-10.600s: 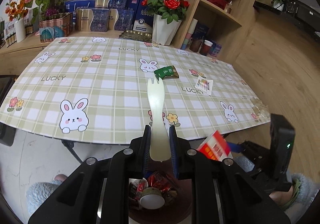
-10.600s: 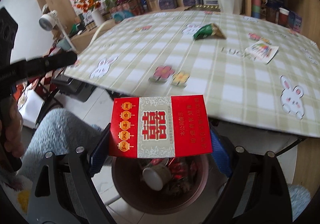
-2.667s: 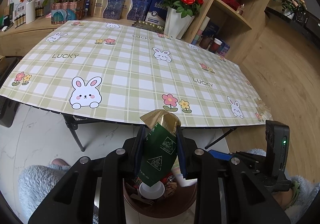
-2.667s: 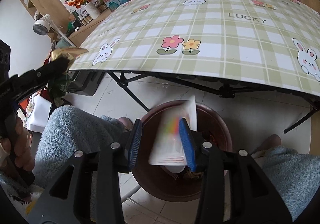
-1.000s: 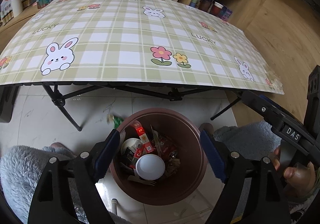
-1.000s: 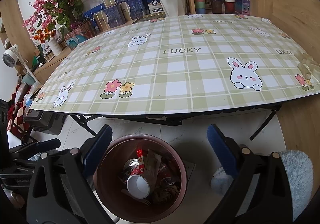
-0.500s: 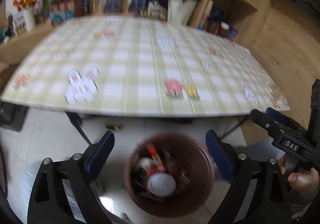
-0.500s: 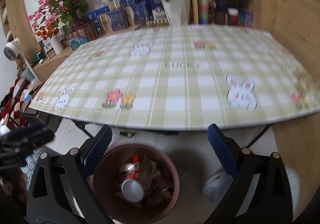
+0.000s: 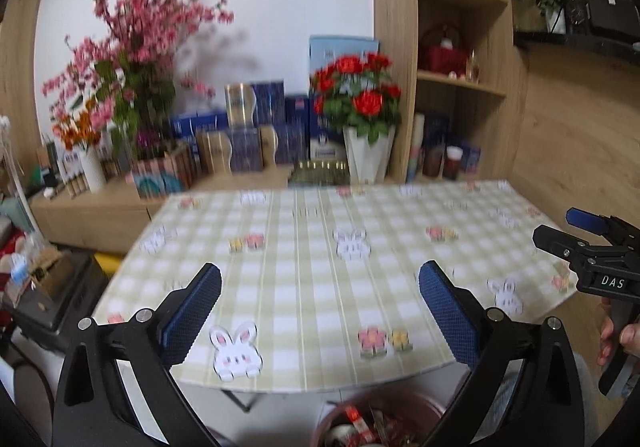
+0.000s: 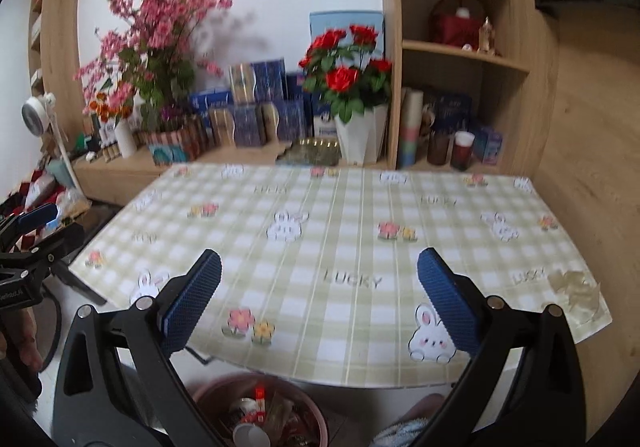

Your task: Collect trash

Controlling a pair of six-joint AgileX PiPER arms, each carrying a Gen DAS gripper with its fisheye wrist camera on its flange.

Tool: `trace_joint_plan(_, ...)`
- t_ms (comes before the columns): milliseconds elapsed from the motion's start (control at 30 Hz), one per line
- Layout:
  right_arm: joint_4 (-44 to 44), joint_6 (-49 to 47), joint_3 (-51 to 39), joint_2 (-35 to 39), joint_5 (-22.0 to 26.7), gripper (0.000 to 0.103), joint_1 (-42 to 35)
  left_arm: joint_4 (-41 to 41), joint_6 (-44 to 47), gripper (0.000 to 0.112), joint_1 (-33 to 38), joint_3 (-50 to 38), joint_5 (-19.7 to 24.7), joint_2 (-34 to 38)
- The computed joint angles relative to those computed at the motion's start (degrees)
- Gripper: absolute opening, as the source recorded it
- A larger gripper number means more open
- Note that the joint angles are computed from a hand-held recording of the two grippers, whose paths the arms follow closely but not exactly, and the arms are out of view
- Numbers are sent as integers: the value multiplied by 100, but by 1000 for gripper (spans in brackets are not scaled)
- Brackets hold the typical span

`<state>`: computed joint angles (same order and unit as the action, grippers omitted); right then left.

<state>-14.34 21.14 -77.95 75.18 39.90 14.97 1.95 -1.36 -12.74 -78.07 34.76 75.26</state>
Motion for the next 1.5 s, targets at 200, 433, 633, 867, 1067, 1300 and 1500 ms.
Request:
trace_joint_plan(200, -31, -36, -445, 18, 265, 97, -34, 125, -71, 97, -92, -499, 260, 6)
trace_joint_plan(433, -171, 159, -461, -80, 414, 97, 19, 676, -417, 97, -300, -588, 312, -35)
trace_joint_plan(633, -195, 179, -474, -101, 435, 97, 25, 594, -365, 97, -277, -581, 336, -75)
trace_joint_plan(867, -244, 233, -491, -139, 459, 97, 53, 560, -389, 97, -294, -623, 395, -88)
trace_joint_plan(1067, -221, 212, -494, -142, 458, 97, 39, 889, -638, 97, -428, -645, 434, -64)
trace_joint_plan(1300, -167, 185, -538, -163, 505, 97, -17, 1080, -736, 97, -476, -697, 479, -52)
trace_joint_plan(1500, -88, 111, -614, -154, 566, 97, -90, 1167, -788, 97, -516, -768, 537, -30)
